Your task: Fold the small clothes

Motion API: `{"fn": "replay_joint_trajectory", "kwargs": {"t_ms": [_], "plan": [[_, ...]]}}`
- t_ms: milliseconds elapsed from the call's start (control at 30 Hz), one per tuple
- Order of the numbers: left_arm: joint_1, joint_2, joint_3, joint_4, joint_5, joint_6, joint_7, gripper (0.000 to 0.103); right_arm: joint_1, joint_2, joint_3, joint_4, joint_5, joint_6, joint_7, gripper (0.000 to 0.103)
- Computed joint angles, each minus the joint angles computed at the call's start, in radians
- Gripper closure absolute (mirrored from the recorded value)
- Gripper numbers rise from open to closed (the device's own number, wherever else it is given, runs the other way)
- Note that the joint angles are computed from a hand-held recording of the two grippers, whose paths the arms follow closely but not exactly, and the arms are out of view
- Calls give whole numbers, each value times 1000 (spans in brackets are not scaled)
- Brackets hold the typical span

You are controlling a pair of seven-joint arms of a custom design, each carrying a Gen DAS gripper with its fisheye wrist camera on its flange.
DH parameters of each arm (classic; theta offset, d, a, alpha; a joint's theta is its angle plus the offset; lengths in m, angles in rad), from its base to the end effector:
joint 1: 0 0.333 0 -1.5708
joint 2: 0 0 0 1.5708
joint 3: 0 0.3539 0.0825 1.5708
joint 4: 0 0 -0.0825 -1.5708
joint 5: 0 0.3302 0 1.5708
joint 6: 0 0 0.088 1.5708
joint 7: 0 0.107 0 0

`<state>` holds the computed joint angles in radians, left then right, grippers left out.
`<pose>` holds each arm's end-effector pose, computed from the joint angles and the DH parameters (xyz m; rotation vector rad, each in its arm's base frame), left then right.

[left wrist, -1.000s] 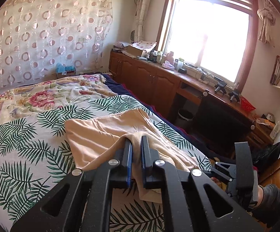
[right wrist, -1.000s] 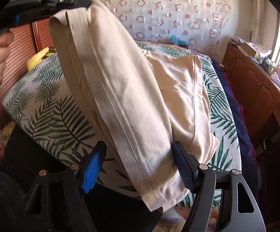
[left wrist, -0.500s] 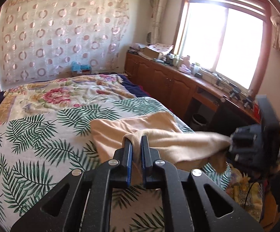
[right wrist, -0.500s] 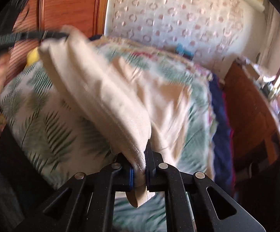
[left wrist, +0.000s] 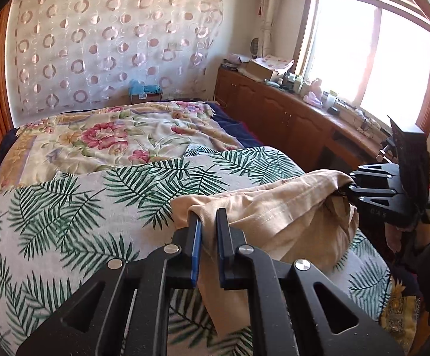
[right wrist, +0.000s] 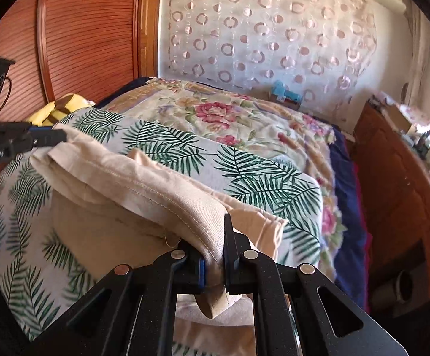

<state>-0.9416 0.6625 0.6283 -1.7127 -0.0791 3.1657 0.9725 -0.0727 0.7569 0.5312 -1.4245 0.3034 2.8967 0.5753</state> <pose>0.6278 -0.3157 0.4334 -1.7706 1.6362 -1.0082 0.7269 0.1921 0.4289 -2.1793 0.7476 -0.5298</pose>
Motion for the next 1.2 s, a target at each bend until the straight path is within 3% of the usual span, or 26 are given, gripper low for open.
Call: {"fn": "replay_joint_trajectory", "kwargs": {"t_ms": [33,67,100,167,200,233,300,400,667,767,833,1033,1100,1133,1200], "plan": [[-6,12,14,4,0,14,-5,90,14,22,-15,42,-7,-30,14,95],[-11,20,25,8,-2,20,0,79,24,40,-24,77,-7,-53,24,95],[-26,33,50,17,-5,15,2,60,32,61,-30,116,-3,-80,30,92],[-66,53,107,15,-18,25,-3,41,51,81,-56,162,8,-92,49,80],[-69,52,112,12,-25,34,5,32,52,95,-53,190,19,-104,51,71],[-58,48,98,12,-33,41,21,29,46,102,-40,202,37,-114,45,60],[-43,40,77,13,-47,31,53,28,49,118,-38,241,70,-119,51,54],[-1,32,22,22,-45,-2,84,28,53,110,-39,225,105,-49,65,52],[118,49,-119,91,48,-125,72,28,-62,5,97,-50,104,188,-14,48],[133,76,-133,139,84,-175,43,28,-17,-1,42,-54,56,232,35,48],[140,89,-136,161,111,-208,22,28,33,15,-13,-4,26,219,89,48],[160,87,-162,168,179,-267,-42,28,254,155,-319,379,-119,-20,396,48],[164,74,-170,148,203,-258,-64,28,294,189,-394,448,-166,-43,490,48],[164,69,-170,141,217,-255,-77,28,294,195,-399,462,-183,-61,523,48],[166,59,-171,128,244,-241,-103,28,240,159,-310,399,-162,-69,489,48]]}}
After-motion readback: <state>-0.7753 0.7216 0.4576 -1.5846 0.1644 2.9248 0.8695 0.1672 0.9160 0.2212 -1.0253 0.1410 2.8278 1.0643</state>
